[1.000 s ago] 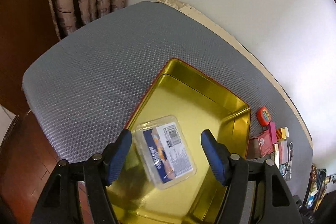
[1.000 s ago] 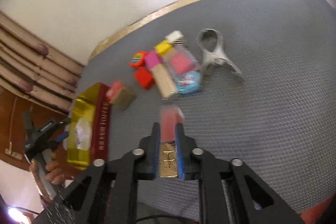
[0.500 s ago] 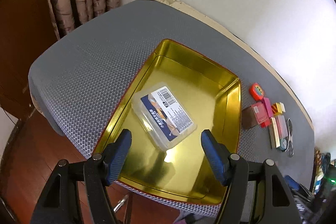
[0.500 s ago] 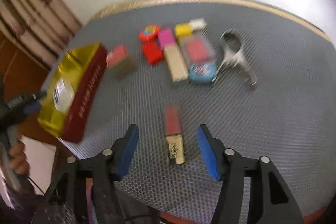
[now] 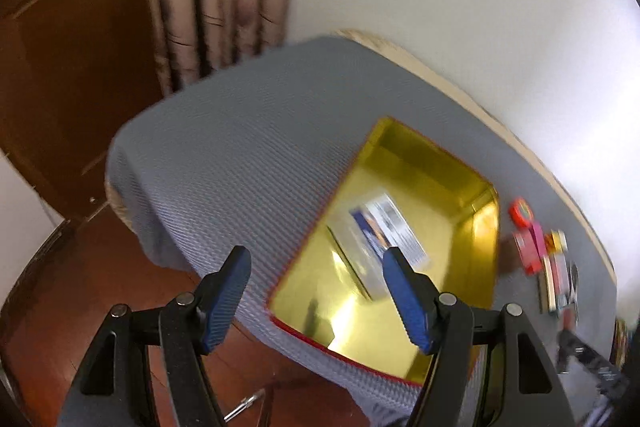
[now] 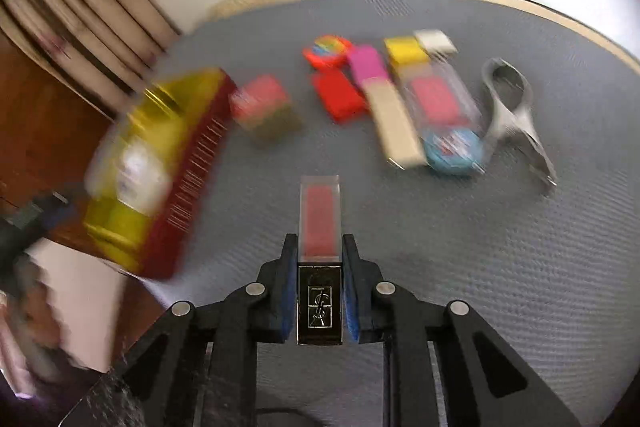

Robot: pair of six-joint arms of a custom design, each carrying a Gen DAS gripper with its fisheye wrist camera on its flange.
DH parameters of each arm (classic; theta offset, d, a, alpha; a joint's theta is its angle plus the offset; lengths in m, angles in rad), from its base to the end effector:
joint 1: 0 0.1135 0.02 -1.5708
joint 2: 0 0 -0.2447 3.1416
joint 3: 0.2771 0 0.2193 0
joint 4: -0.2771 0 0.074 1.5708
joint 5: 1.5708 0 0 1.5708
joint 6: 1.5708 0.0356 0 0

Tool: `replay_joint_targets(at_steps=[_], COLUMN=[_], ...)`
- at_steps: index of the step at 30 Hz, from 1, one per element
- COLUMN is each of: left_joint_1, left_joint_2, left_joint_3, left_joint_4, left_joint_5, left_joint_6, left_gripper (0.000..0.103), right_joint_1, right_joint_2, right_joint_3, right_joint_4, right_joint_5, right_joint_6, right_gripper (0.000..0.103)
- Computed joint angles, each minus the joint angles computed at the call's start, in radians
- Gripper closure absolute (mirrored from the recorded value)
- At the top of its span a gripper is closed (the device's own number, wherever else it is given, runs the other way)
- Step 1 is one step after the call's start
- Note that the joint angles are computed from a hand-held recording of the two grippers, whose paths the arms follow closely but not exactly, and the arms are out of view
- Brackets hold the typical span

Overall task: Organize rigid objects
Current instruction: 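Grasp the red lip gloss tube with the right gripper, drop it into the tin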

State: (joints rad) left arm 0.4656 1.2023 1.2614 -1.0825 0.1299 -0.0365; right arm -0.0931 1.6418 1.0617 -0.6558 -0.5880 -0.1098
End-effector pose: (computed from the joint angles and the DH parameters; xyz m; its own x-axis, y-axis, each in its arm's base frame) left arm 0.1770 0.0838 0.3208 -0.7484 -0.4165 -0.5161 -0.4125 0.9017 -0.1295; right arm 0.2813 -0.0064 0.1943 -0.9233 -0.0054 -0.3841 -0.2066 0.8499 0.4847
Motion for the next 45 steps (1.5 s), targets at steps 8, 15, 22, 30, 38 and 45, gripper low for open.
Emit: replay_joint_targets(at_steps=[8, 15, 22, 30, 38, 45], left_joint_1=[0.073, 0.046, 0.042, 0.045, -0.105, -0.273], left_joint_2=[0.040, 0.043, 0.073, 0.082, -0.038, -0.011], left_joint_3=[-0.018, -0.056, -0.057, -0.060, -0.108, -0.031], left_joint_4=[0.041, 0.085, 0.088, 0.091, 0.118, -0.049], left_joint_5=[-0.016, -0.066, -0.076, -0.076, -0.113, 0.111], left_joint_6=[0.000, -0.008, 0.009, 0.011, 0.038, 0.019], left_gripper=[0.033, 0.033, 0.033, 0.033, 0.033, 0.033], right_joint_1=[0.304, 0.525, 0.615, 0.613, 0.426, -0.235], right_joint_2=[0.159, 0.550, 0.772, 0.579, -0.225, -0.424], right_joint_3=[0.380, 0.813, 1.126, 0.786, -0.219, -0.583], right_joint_4=[-0.032, -0.118, -0.262, 0.060, 0.512, 0.538], right_joint_5=[-0.040, 0.066, 0.154, 0.135, 0.337, 0.386], right_joint_6=[0.214, 0.292, 0.297, 0.373, 0.255, -0.265], right_gripper=[0.084, 0.084, 0.084, 0.065, 0.014, 0.005])
